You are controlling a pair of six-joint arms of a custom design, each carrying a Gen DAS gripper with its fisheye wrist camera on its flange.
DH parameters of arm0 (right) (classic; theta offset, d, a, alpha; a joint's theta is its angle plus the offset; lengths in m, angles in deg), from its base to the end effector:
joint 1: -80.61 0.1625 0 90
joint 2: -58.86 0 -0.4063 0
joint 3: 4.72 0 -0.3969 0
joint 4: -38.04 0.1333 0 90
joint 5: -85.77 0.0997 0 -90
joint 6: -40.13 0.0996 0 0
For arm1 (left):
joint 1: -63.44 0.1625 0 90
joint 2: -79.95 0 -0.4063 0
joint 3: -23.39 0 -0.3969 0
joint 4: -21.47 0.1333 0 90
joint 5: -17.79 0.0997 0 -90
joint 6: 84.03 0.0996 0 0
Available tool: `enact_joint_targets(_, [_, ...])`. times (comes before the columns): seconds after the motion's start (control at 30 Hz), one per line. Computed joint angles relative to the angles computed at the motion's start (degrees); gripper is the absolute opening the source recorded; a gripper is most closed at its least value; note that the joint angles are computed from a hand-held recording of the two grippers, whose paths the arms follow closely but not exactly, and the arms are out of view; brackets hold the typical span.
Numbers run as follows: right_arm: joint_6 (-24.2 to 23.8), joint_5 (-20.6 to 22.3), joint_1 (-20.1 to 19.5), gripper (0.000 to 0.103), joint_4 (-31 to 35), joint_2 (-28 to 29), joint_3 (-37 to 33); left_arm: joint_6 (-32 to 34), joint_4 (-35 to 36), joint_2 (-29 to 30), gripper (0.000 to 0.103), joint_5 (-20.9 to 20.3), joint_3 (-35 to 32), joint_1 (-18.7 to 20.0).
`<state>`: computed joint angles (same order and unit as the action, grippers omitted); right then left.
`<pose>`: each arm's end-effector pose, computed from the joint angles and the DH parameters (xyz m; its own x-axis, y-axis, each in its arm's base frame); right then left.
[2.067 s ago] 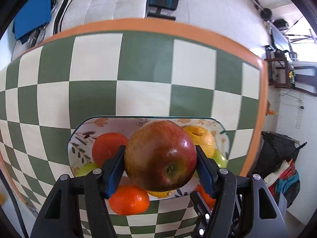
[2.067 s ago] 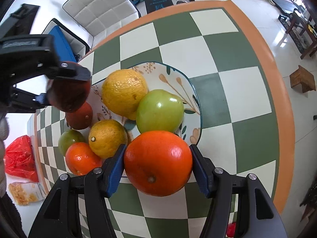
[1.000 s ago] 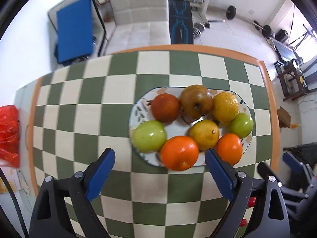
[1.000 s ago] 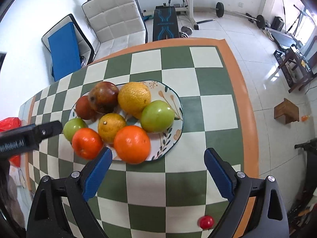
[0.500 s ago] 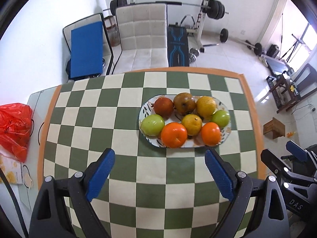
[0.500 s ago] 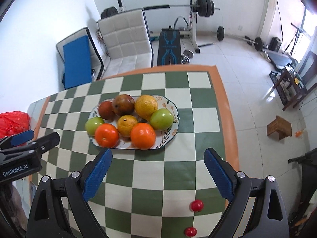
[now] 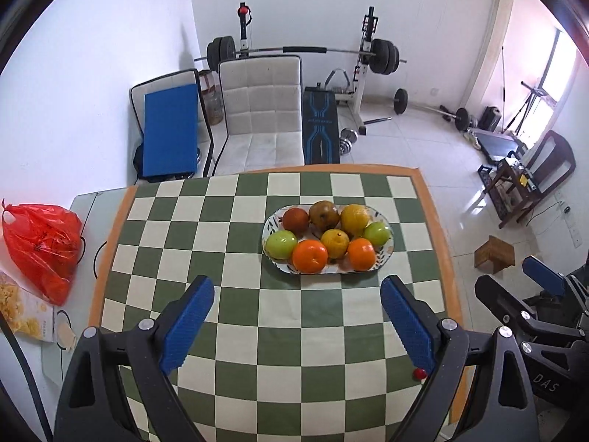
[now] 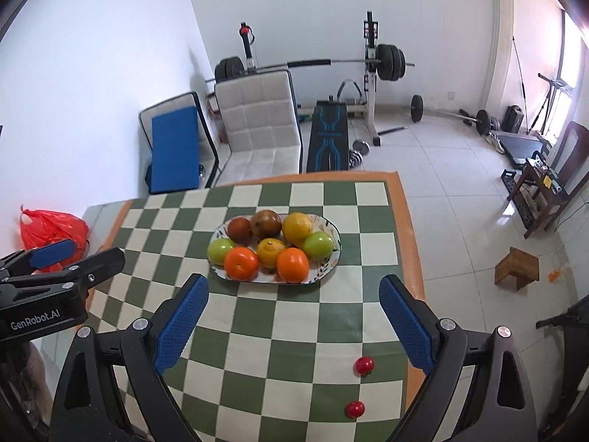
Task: Organize fruits
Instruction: 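Withdraw both tools from the plate and move toward the two red tomatoes, then grasp a red tomato with the left tool while the right tool grasps the other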
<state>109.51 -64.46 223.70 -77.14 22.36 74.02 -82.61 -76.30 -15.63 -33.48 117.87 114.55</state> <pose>0.5888 -0.3837 0.0608 -0.7487 0.3437 0.5668 -0.1807 0.7169 -0.6734 -0.1414 -0.4869 0.5131 -0.6522 0.4336 -0.6218 0.6367 0.7585 -0.1388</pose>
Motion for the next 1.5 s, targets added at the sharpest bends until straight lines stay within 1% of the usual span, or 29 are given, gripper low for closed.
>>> enact_joint_targets(0.1, [2.2,-0.8,1.8,0.096,2.6,0.0,-1.4,-0.6,0.9,-1.5,0.093,0.1,0.2,-1.3])
enact_joint_targets(0.23, [4.0,-1.2,3.5,0.096,3.9,-0.4,-2.1,-1.8,2.8,-3.3,0.093,-0.4,0.2,-2.7])
enact_joint_targets(0.4, [4.9,-1.7,4.9,0.096,5.4,-0.3,-3.4,-2.4,3.6,-4.6,0.093,-0.2,0.7,-3.8])
enact_joint_targets(0.5, [3.9,-1.5,5.1,0.096,3.3,-0.3,-3.2,-2.7,4.1,-4.7,0.093,0.0,0.9,-3.8])
enact_joint_targets(0.6, [3.2,-0.9,4.6,0.096,0.5,-1.0,-1.5,-3.6,4.8,-4.5,0.093,0.3,1.4,-3.3])
enact_joint_targets(0.63, [3.2,0.0,4.1,0.096,-1.4,-1.6,-0.1,-3.9,5.4,-4.1,0.097,0.6,1.6,-2.9])
enact_joint_targets(0.7, [4.6,1.8,3.1,0.096,-2.3,-2.9,2.2,-4.3,6.5,-3.2,0.103,1.1,2.2,-2.0])
enact_joint_targets(0.8, [9.1,5.4,0.9,0.096,-2.4,-5.4,7.7,-4.3,6.8,-1.8,0.103,3.0,4.8,-0.7])
enact_joint_targets(0.83, [10.8,7.2,-0.2,0.096,-2.8,-6.4,10.2,-4.3,7.0,-1.3,0.103,3.5,5.6,-0.4])
enact_joint_targets(0.97, [15.6,14.4,-4.4,0.096,-8.0,-8.9,20.4,-3.8,8.9,1.9,0.103,4.0,9.4,1.0])
enact_joint_targets(1.0, [16.8,16.8,-5.7,0.093,-11.1,-9.4,23.9,-3.6,9.4,2.8,0.103,3.7,10.0,1.3])
enact_joint_targets(1.03, [17.5,18.1,-6.6,0.087,-13.3,-9.5,26.1,-3.2,9.7,3.8,0.103,3.6,10.8,1.6])
enact_joint_targets(1.1, [18.1,20.9,-8.6,0.079,-17.9,-9.4,30.3,-2.6,10.1,5.6,0.103,3.9,12.9,2.0])
enact_joint_targets(1.17, [18.4,23.6,-10.7,0.075,-23.1,-8.8,34.1,-2.2,10.4,7.1,0.103,3.9,14.3,2.3])
enact_joint_targets(1.3, [18.4,26.4,-13.4,0.063,-29.7,-6.5,37.8,-2.0,11.0,10.6,0.103,3.8,16.5,2.7])
enact_joint_targets(1.37, [17.9,28.1,-14.5,0.057,-34.0,-5.4,39.5,-1.6,10.8,11.9,0.103,3.6,17.3,2.7])
enact_joint_targets(1.4, [17.4,29.0,-15.2,0.052,-36.0,-4.8,40.2,-1.5,10.6,12.6,0.103,3.7,17.8,2.5])
enact_joint_targets(1.47, [16.7,29.7,-15.7,0.047,-38.3,-3.8,40.8,-1.3,10.4,13.6,0.102,3.6,18.2,2.2])
enact_joint_targets(1.5, [16.2,30.1,-15.8,0.043,-39.1,-3.4,41.0,-1.1,9.9,14.1,0.103,3.6,18.5,2.0])
